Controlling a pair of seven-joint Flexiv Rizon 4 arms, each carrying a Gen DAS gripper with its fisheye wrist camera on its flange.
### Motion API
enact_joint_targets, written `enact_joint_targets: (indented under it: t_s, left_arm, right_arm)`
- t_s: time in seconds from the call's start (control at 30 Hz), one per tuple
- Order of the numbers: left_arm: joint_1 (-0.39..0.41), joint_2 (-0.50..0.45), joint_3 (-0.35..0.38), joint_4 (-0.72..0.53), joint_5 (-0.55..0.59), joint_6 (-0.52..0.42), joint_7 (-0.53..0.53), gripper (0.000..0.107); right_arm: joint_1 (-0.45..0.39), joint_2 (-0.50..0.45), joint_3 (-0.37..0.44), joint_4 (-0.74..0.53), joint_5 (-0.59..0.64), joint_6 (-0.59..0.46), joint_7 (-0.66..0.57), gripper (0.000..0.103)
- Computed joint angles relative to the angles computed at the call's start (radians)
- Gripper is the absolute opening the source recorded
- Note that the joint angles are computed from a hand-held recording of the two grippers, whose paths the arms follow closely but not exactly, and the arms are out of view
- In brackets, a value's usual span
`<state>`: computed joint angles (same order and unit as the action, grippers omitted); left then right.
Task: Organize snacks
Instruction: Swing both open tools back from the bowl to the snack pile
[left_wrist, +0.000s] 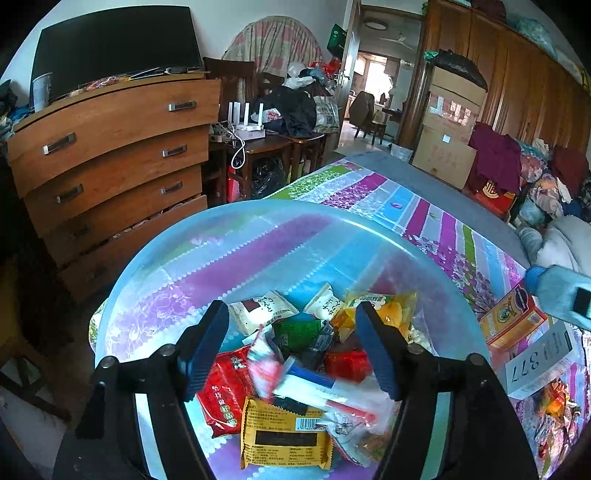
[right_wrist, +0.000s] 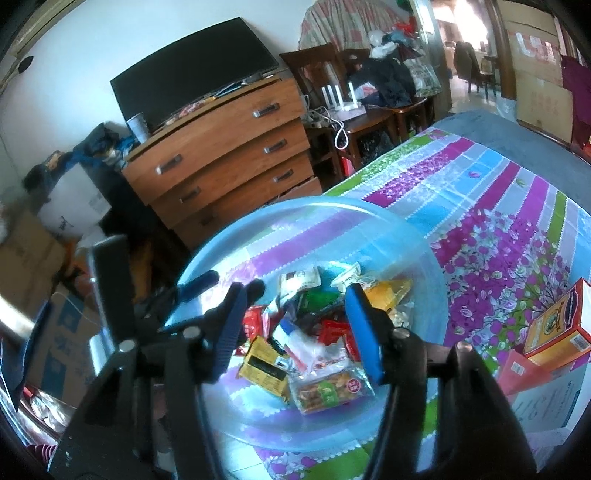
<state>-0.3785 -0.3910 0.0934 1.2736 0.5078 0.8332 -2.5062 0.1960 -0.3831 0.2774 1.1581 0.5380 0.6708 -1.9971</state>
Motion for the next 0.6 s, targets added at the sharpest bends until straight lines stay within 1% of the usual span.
enact_joint_targets:
  t_s: [0.1,0.17,0.23,0.3,0.33,0.37,0.43,0.5,0.53,0.57,0.6]
  left_arm:
    - [-0.005,0.003,0.0,-0.003,0.008,-0.007,-0.002,0.072]
    - [-0.006,0.016,-0.002,0.01,0.014,0.02,-0.005,0.072]
    - [-0.02,0.036,0.003,0.026,0.041,0.05,-0.031,0.072]
    - [-0.028,0.051,-0.004,0.039,0.061,0.088,-0.037,0.075]
    - [-0.035,0.056,-0.011,0.042,0.068,0.103,-0.035,0.077]
    - [-0.039,0.056,-0.022,0.04,0.065,0.117,-0.028,0.077]
    - [-0.049,0.043,-0.043,0.023,0.049,0.139,-0.004,0.077]
    - [-0.07,0.023,-0.061,-0.003,0.038,0.168,0.029,0.077]
    - [-0.084,0.01,-0.07,-0.021,0.033,0.182,0.049,0.077]
    - [-0.097,-0.004,-0.077,-0.037,0.021,0.194,0.071,0.077]
    - [-0.109,-0.023,-0.09,-0.057,0.004,0.211,0.101,0.077]
  right_arm:
    - [-0.027,0.046,0.018,0.037,0.049,0.002,-0.064,0.057]
    - [-0.053,0.103,0.023,0.099,0.1,0.027,-0.127,0.057]
    - [-0.091,0.192,0.022,0.205,0.187,0.08,-0.217,0.058]
    - [-0.123,0.275,0.008,0.309,0.29,0.133,-0.308,0.066]
    - [-0.146,0.322,-0.003,0.372,0.36,0.156,-0.369,0.073]
    - [-0.164,0.358,-0.023,0.426,0.4,0.144,-0.404,0.078]
    - [-0.173,0.395,-0.063,0.512,0.367,0.134,-0.386,0.078]
    - [-0.193,0.416,-0.117,0.589,0.327,0.094,-0.341,0.077]
    - [-0.213,0.416,-0.156,0.622,0.294,0.058,-0.295,0.07]
    - [-0.233,0.407,-0.198,0.641,0.273,0.031,-0.261,0.057]
    - [-0.252,0.393,-0.238,0.651,0.256,0.019,-0.227,0.05]
